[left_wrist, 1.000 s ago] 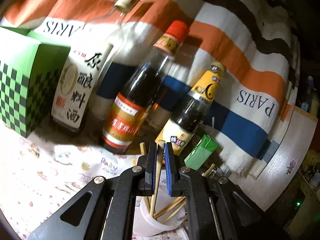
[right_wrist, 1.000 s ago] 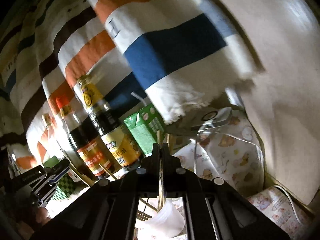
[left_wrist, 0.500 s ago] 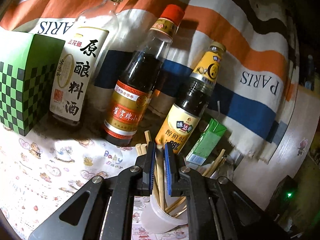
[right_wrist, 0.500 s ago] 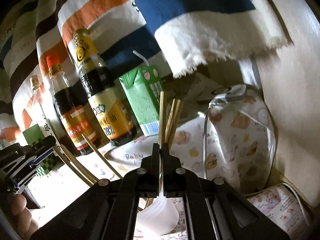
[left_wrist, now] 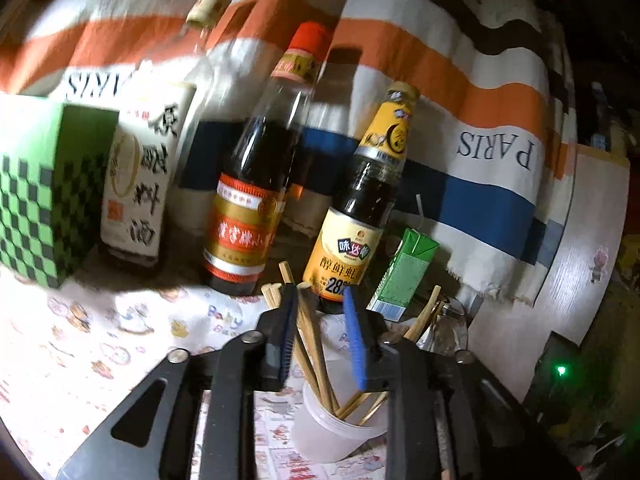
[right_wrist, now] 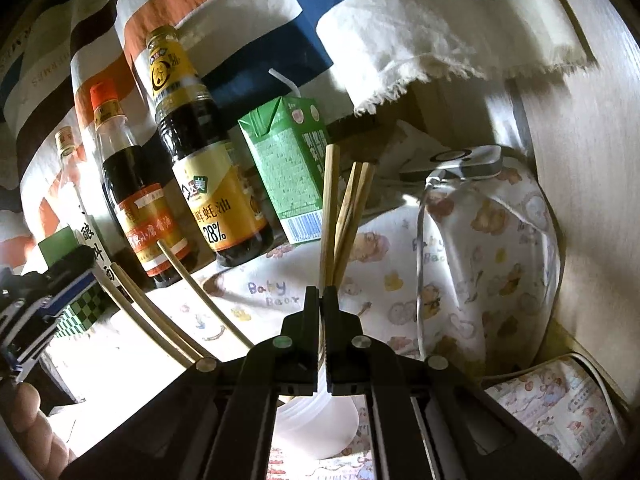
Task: Organize utensils
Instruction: 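Open both tools to release the items into the cup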
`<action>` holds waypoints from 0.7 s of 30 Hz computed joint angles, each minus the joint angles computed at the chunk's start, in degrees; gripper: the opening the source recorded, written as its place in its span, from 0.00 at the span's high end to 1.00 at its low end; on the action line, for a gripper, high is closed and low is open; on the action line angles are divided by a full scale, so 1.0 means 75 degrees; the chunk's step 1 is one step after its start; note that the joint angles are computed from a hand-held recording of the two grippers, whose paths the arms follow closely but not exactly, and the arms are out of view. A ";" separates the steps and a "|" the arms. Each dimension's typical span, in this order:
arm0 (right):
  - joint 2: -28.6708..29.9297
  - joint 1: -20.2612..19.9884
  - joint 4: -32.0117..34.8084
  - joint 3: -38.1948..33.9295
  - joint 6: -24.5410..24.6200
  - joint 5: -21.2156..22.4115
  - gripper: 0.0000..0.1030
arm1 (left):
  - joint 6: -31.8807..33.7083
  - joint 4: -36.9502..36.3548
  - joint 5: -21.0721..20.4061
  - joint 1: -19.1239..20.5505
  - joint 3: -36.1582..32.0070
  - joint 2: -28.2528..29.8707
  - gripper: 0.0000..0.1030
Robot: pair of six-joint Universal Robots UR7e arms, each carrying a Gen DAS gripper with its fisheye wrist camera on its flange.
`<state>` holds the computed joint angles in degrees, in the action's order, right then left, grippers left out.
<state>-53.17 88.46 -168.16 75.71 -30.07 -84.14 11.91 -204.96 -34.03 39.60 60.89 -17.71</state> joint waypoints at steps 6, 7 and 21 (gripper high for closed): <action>-0.0035 -0.0007 0.0185 0.0030 0.0007 0.0003 0.98 | 0.0636 -0.0578 0.0370 -0.0164 0.0353 -0.0160 0.58; -0.0054 -0.0012 0.0222 0.0048 0.0012 0.0011 0.98 | 0.0508 -0.0550 0.0427 -0.0180 0.0540 -0.0269 0.55; -0.0265 0.0006 0.0235 0.0326 -0.0326 -0.0012 0.96 | -0.3117 0.0212 0.1031 -0.0392 0.3965 -0.2092 0.42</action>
<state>-55.16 88.51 -166.40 78.16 -32.52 -84.23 -11.47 -203.36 -26.30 36.66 90.63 -33.40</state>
